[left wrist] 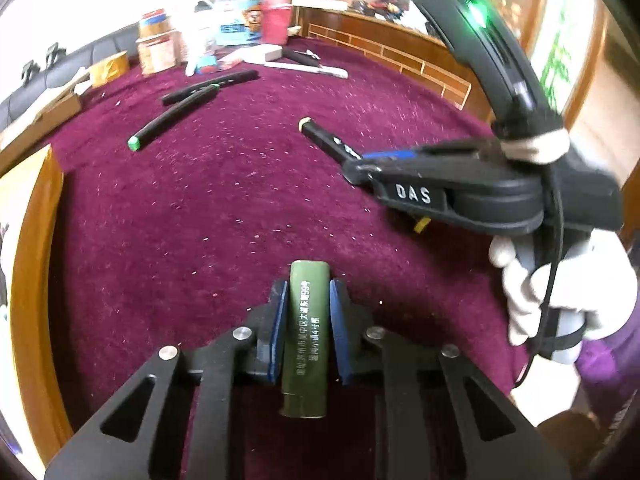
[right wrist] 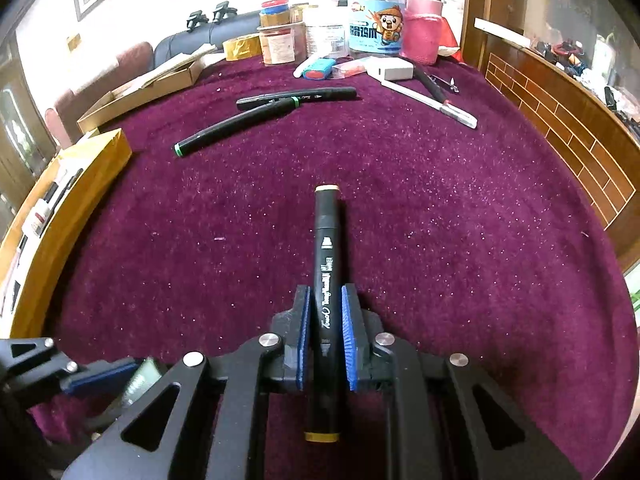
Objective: Organize rigid objects
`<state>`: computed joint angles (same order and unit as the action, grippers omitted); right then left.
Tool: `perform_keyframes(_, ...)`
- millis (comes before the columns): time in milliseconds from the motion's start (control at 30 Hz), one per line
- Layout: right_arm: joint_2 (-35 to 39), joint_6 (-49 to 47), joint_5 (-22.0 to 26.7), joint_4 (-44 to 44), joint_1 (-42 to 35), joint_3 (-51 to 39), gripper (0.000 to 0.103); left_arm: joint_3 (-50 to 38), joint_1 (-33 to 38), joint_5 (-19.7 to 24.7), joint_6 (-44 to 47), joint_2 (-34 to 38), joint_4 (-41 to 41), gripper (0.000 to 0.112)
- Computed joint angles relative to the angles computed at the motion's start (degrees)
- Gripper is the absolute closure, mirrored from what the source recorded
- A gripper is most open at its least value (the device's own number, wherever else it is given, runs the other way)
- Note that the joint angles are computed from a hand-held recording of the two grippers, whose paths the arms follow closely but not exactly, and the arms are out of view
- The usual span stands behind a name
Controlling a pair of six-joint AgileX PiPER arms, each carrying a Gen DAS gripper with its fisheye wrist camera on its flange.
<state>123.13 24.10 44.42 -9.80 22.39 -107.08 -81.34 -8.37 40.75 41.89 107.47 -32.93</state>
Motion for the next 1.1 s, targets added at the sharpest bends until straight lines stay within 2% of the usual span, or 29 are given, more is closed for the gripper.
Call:
perform_keyframes(267, -3.0, 2.3, -0.7, -0.9, 2.6, 0.6, 0.090, 3.0, 9.5, 5.9, 9.6, -4.3, -17.0, 0.096)
perform_keyframes(333, -3.6, 1.6, -0.6, -0.3, 3.7, -0.4, 0.090, 4.6, 12.8, 7.6, 12.6, -6.3, -21.4, 0.101)
perform_keyframes(500, -2.6, -3.6, 1.4, 4.1, 6.4, -6.7, 0.090, 6.5, 20.4, 11.6, 15.9, -9.2, -28.1, 0.101)
perform_keyframes(633, 1.2, -5.4, 5.1, 3.4, 9.9, -15.3, 0.090, 7.0, 26.0, 13.5, 17.8, -10.4, -31.4, 0.103)
perform_keyframes(733, 4.6, -5.4, 7.5, 3.3, 11.4, -21.5, 0.090, 5.8, 26.6, 14.4, 16.4, -9.2, -29.0, 0.103)
perform_keyframes(867, 5.5, -4.7, 8.1, 4.9, 11.2, -22.1, 0.090, 6.8, 21.5, 12.7, 14.8, -9.3, -24.5, 0.099)
perform_keyframes(900, 5.2, -4.5, 7.8, 5.4, 10.9, -21.2, 0.090, 6.3, 19.8, 12.1, 14.0, -8.5, -23.3, 0.089)
perform_keyframes(933, 4.5, -4.3, 7.3, 5.9, 10.5, -19.5, 0.090, 5.1, 16.8, 10.3, 11.1, -7.2, -19.9, 0.073)
perform_keyframes(967, 3.9, -4.2, 6.7, 6.3, 10.0, -18.0, 0.090, 4.5, 14.7, 8.4, 8.5, -6.5, -16.7, 0.065)
perform_keyframes(1000, 3.2, -4.0, 6.3, 6.5, 9.8, -16.9, 0.090, 3.8, 12.5, 6.3, 5.8, -5.5, -13.6, 0.060)
perform_keyframes(1100, 0.5, -3.2, 4.3, 6.0, 9.0, -12.2, 0.090, 0.2, 6.0, 0.6, -6.0, -0.2, -0.1, 0.061)
